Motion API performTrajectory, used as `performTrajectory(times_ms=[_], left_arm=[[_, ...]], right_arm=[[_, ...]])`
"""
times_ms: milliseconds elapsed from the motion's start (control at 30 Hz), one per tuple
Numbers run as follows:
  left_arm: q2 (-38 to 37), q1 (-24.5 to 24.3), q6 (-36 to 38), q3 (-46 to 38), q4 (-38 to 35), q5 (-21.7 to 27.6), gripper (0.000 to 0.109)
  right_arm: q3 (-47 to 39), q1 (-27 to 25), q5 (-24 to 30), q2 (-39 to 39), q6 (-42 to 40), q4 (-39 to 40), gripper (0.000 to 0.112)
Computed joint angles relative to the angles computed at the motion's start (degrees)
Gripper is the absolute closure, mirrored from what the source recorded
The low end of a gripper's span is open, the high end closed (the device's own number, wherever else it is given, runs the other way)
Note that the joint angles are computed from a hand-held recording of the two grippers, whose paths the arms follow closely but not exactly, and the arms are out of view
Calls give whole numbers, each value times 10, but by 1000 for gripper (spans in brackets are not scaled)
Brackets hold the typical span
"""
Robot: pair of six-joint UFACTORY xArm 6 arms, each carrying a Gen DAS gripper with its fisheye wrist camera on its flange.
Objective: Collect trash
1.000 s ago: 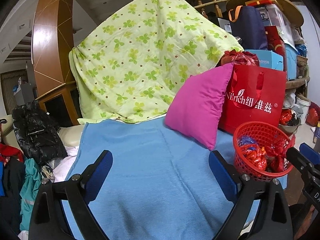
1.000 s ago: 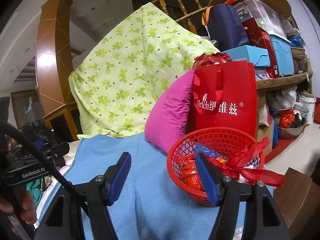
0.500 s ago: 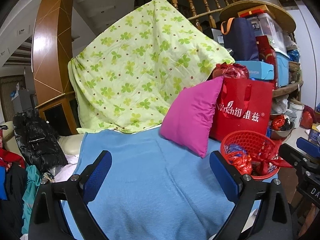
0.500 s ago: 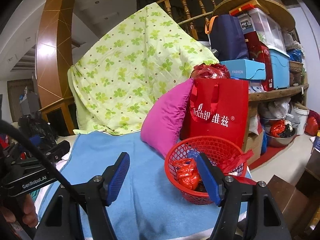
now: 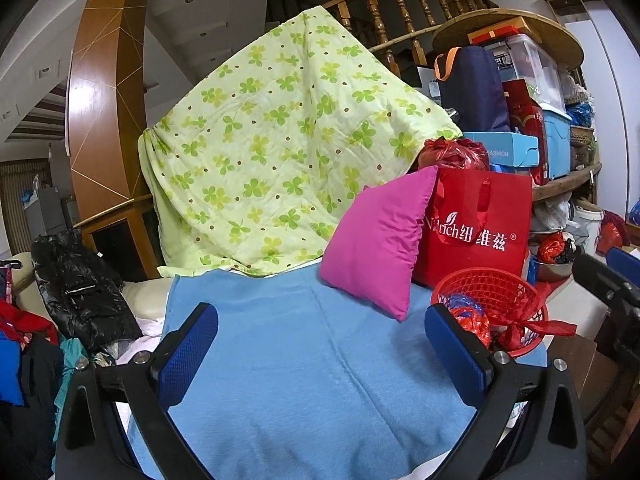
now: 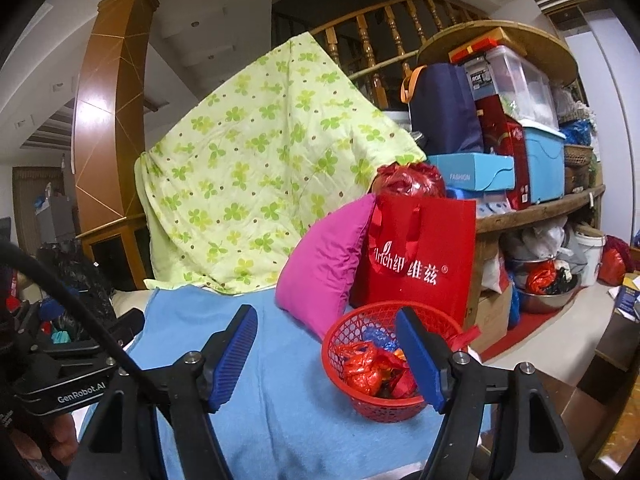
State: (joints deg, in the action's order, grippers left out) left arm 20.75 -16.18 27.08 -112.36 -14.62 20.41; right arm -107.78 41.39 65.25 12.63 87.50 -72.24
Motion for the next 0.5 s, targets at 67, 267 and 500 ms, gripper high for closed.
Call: performTrajectory(times_ms=[67,267,500], left_arm=[[-3,0,1,3,-2,-1,6],[-19,1,13,23,-9,-10,6],[-46,2,37,54,-30,-22,6]], right_arm=[[-8,6,11,2,-5,-1,37],[-18,15,28,4,-12,-1,37],[-24,26,44,2,-15,-7,37]])
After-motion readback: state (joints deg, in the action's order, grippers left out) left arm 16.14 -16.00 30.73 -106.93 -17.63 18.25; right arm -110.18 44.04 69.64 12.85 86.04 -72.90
